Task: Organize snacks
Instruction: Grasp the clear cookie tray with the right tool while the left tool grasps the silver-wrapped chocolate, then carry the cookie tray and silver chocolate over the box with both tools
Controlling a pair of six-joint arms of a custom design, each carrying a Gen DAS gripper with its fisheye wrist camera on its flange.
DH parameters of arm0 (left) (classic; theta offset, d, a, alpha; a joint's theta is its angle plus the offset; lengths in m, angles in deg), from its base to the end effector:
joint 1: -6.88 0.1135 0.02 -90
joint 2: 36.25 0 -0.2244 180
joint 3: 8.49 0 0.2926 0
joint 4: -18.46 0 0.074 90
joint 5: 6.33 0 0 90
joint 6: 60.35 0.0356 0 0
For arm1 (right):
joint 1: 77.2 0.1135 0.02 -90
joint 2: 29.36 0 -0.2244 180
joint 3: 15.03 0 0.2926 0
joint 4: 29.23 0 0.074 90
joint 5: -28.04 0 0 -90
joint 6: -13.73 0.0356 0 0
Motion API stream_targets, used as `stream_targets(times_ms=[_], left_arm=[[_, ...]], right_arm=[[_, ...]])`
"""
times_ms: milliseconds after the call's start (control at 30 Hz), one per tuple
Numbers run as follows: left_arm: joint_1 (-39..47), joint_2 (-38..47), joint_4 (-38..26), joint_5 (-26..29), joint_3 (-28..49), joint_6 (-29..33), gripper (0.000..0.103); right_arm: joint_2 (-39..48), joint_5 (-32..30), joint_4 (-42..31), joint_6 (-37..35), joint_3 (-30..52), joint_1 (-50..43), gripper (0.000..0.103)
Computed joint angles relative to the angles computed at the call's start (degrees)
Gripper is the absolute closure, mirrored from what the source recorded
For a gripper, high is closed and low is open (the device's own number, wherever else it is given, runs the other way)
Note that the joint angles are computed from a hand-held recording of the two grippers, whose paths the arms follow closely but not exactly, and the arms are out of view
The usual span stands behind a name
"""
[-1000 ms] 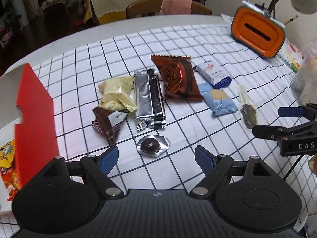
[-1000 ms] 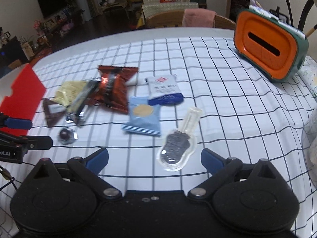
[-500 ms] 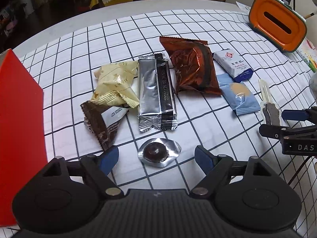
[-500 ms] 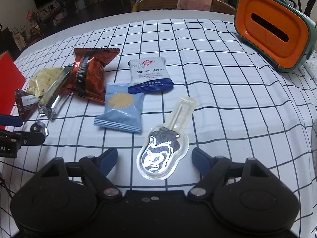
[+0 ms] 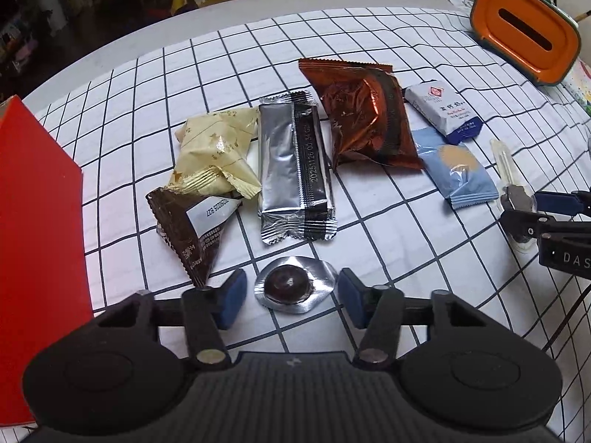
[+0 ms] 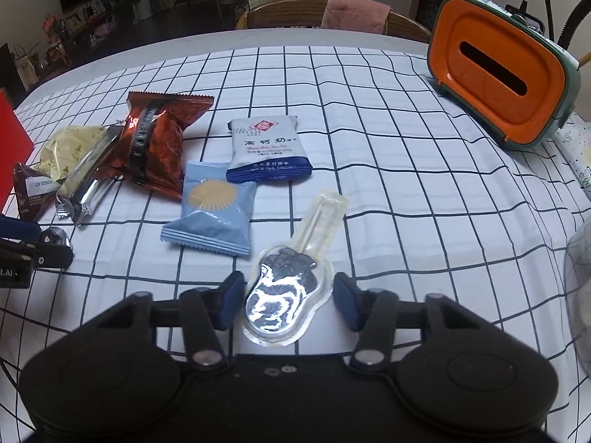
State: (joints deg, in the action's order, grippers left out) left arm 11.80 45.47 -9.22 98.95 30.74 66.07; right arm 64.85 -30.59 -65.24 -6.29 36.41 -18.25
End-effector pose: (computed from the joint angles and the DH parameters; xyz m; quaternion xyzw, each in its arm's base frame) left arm 0.2401 0.0113 0.0360 0.2870 0.9335 -0.0623 0.2059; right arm 0.1560 0.2231 0.0362 0.1184 0.9512 -0.0311 0.2833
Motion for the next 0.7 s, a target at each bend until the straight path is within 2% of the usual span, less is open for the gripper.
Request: stream_targets(times_ms=[133, 233, 467, 700], left_arm=[[0.34, -0.29, -0.69, 0.33, -0.02, 1.02, 0.056], [1.13, -0.25, -1.66, 0.81, 0.30, 1.49, 0.056], [3.82, -2.34, -5.01, 2.14, -0.20, 2.93, 0.056], [7.63, -7.82, -11.42, 4.52, -1.33, 6.29, 0.056]], right_arm=[[-0.93, 0.27, 0.38, 0.08, -0.64, 0.83, 0.065], [-1.33, 0.19, 0.41, 0.41, -0.89, 1.37, 0.070], [-4.23, 0.02, -0.73, 5.49, -2.97, 3.42, 0.070], [-8.07, 1.88, -5.99, 12.94, -3.12, 8.16, 0.070]])
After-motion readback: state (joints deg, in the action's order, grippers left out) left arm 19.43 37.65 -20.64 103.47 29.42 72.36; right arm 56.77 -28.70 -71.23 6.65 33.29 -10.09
